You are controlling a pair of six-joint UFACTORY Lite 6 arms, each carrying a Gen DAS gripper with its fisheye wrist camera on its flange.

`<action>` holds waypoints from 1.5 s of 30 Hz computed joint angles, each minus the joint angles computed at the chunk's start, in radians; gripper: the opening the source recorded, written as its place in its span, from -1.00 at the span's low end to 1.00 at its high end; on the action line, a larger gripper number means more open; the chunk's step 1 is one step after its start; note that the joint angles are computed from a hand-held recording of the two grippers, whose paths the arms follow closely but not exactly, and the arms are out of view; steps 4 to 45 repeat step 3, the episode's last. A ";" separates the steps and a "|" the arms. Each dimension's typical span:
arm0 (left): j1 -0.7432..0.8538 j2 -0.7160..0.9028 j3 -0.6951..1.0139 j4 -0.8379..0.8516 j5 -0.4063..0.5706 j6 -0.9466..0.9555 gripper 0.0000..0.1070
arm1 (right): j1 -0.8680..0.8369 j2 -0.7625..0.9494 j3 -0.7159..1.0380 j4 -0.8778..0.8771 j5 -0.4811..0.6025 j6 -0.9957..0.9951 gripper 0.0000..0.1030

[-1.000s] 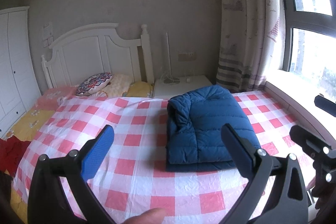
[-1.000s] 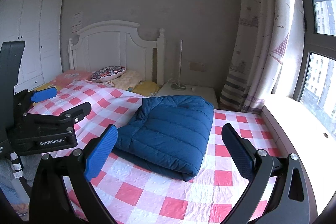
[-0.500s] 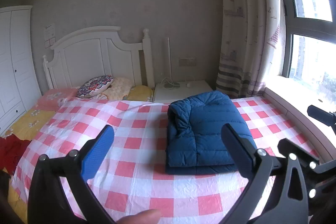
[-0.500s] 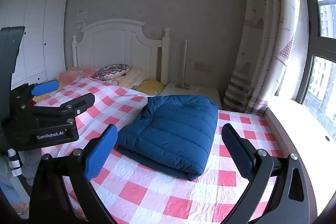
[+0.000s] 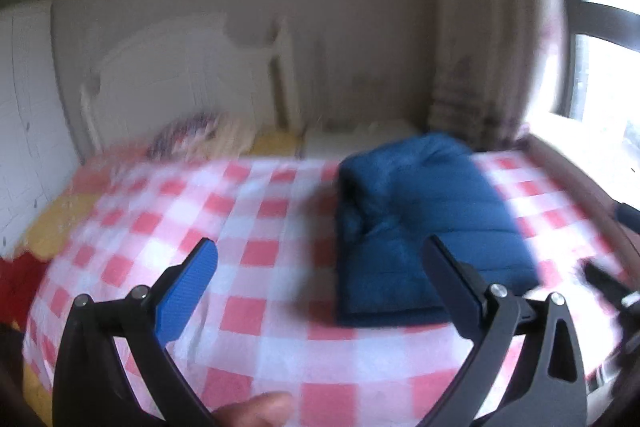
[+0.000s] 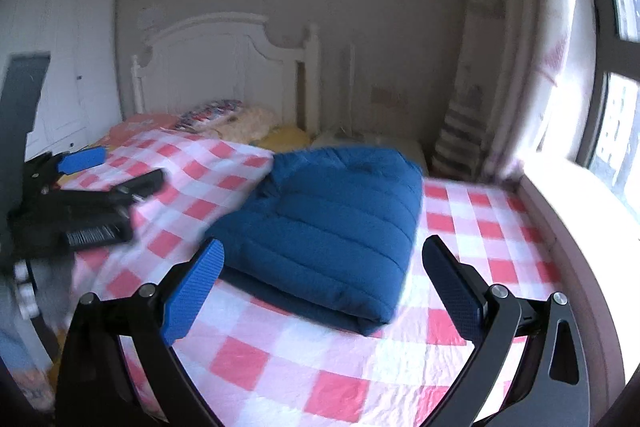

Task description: Fold large clothes

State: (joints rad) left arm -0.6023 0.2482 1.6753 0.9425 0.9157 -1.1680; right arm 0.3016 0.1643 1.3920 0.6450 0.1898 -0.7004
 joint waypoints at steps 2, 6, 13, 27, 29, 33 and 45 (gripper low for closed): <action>0.209 0.075 0.082 -0.198 -0.065 0.200 0.89 | -0.099 0.109 0.116 0.020 0.064 -0.022 0.89; 0.313 0.130 0.145 -0.287 -0.080 0.304 0.89 | -0.167 0.177 0.205 -0.032 0.096 0.018 0.89; 0.313 0.130 0.145 -0.287 -0.080 0.304 0.89 | -0.167 0.177 0.205 -0.032 0.096 0.018 0.89; 0.313 0.130 0.145 -0.287 -0.080 0.304 0.89 | -0.167 0.177 0.205 -0.032 0.096 0.018 0.89; 0.313 0.130 0.145 -0.287 -0.080 0.304 0.89 | -0.167 0.177 0.205 -0.032 0.096 0.018 0.89; 0.313 0.130 0.145 -0.287 -0.080 0.304 0.89 | -0.167 0.177 0.205 -0.032 0.096 0.018 0.89; 0.313 0.130 0.145 -0.287 -0.080 0.304 0.89 | -0.167 0.177 0.205 -0.032 0.096 0.018 0.89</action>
